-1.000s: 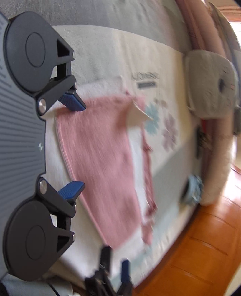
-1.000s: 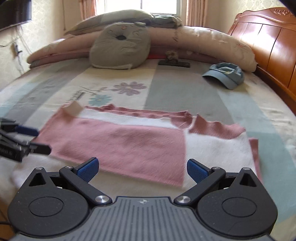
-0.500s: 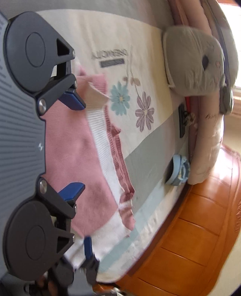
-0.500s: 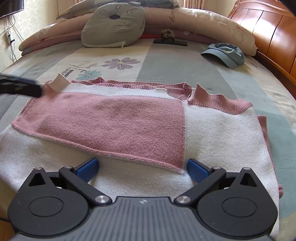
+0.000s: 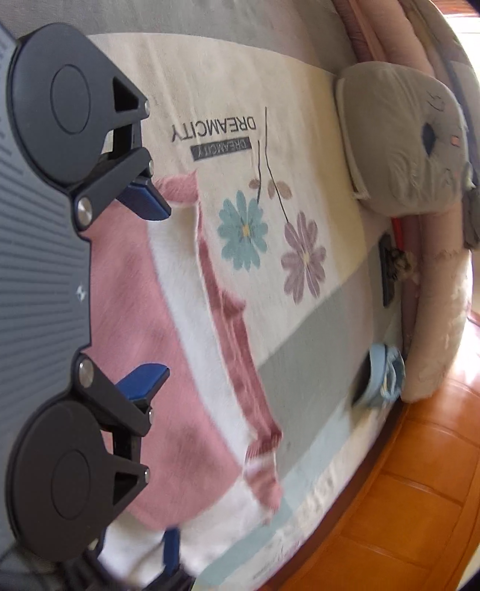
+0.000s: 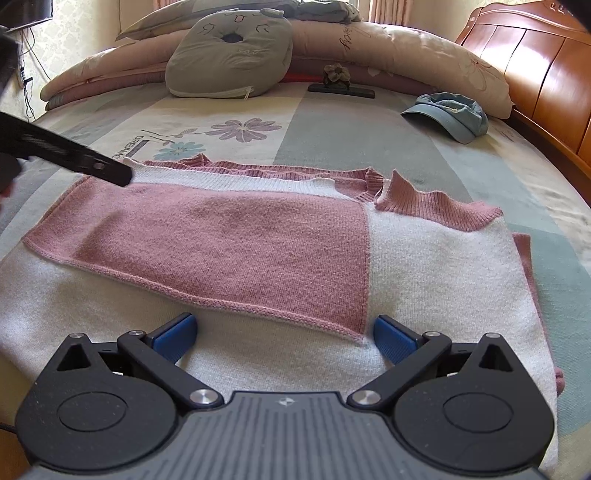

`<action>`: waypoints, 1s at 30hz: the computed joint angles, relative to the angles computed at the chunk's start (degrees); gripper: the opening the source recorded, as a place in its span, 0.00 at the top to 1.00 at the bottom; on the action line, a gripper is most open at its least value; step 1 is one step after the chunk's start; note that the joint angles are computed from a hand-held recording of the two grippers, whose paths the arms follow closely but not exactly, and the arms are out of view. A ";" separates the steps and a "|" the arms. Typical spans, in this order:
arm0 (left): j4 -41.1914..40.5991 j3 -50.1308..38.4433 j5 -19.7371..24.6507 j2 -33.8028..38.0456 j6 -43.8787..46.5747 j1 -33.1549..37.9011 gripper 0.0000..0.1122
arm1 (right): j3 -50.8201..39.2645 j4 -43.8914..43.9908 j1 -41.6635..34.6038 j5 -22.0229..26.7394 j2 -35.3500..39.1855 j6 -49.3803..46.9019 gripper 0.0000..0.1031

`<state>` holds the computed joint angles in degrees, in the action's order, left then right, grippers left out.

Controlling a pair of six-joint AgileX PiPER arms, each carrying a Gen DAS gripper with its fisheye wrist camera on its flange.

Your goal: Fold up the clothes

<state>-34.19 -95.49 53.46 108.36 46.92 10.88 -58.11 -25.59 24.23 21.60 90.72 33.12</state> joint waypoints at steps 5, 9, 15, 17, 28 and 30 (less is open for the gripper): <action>-3.01 9.37 2.51 -7.75 4.51 1.26 0.21 | -2.02 2.66 0.14 3.16 -0.47 -1.34 0.00; 0.49 16.73 -0.49 -10.56 4.43 0.16 0.21 | -2.08 2.67 0.49 4.61 -2.27 0.37 0.00; -2.93 20.08 -0.05 -13.43 4.13 2.25 0.21 | -1.15 -0.02 2.10 7.40 -5.21 3.21 0.00; -5.13 21.00 1.06 -14.55 5.71 3.02 0.21 | -0.68 0.10 2.44 7.59 -6.24 3.83 0.00; -9.26 24.18 2.63 -16.37 7.91 6.82 0.21 | 2.57 16.39 0.99 7.18 -8.26 -5.71 0.00; -11.89 24.05 2.77 -16.69 9.37 8.87 0.21 | 3.69 18.79 0.43 6.24 -9.21 -7.00 0.00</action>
<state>-46.08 -71.44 56.23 91.67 56.30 19.74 -54.42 -6.80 24.66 27.84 81.51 26.12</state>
